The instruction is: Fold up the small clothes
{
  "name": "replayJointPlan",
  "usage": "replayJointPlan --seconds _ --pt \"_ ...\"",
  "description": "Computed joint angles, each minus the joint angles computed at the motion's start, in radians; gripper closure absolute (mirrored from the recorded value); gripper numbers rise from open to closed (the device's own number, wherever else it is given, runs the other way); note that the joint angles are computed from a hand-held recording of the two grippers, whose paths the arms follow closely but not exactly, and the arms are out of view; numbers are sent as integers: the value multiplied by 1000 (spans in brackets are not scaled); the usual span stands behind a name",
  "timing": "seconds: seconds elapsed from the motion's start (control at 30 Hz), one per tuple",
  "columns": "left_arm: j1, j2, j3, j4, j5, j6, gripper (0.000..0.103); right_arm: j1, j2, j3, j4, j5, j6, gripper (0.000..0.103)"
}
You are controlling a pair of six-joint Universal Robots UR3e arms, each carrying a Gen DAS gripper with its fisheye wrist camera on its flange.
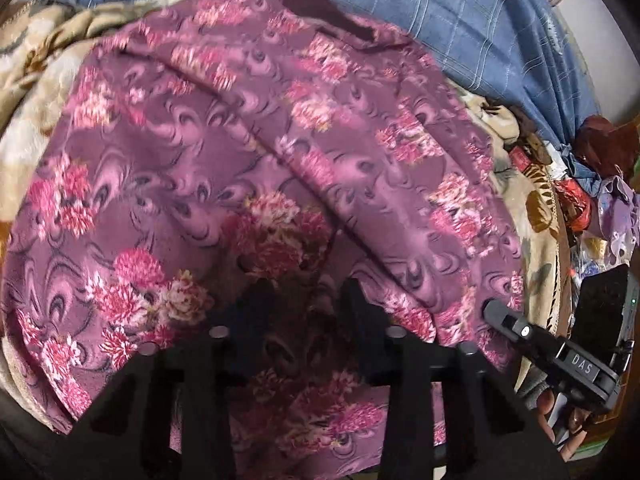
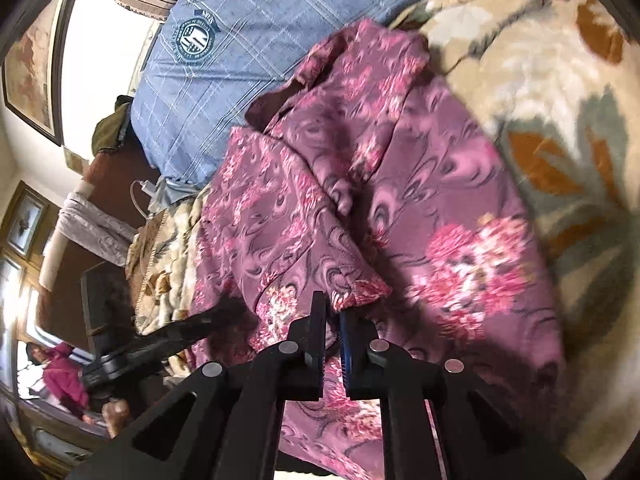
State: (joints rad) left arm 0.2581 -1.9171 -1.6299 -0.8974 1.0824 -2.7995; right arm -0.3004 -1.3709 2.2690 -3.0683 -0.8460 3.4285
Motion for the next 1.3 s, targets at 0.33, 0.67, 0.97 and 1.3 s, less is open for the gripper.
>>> replayJointPlan --seconds 0.33,0.67,0.97,1.3 --pt "151 69 -46 -96 -60 85 101 -26 -184 75 68 -6 -48 101" --pt "291 204 -123 -214 -99 180 46 9 -346 104 178 -148 -88 46" --pt "245 532 -442 -135 -155 336 42 -370 -810 213 733 -67 -316 41" --pt "-341 426 -507 134 4 381 35 -493 -694 212 685 7 -386 49"
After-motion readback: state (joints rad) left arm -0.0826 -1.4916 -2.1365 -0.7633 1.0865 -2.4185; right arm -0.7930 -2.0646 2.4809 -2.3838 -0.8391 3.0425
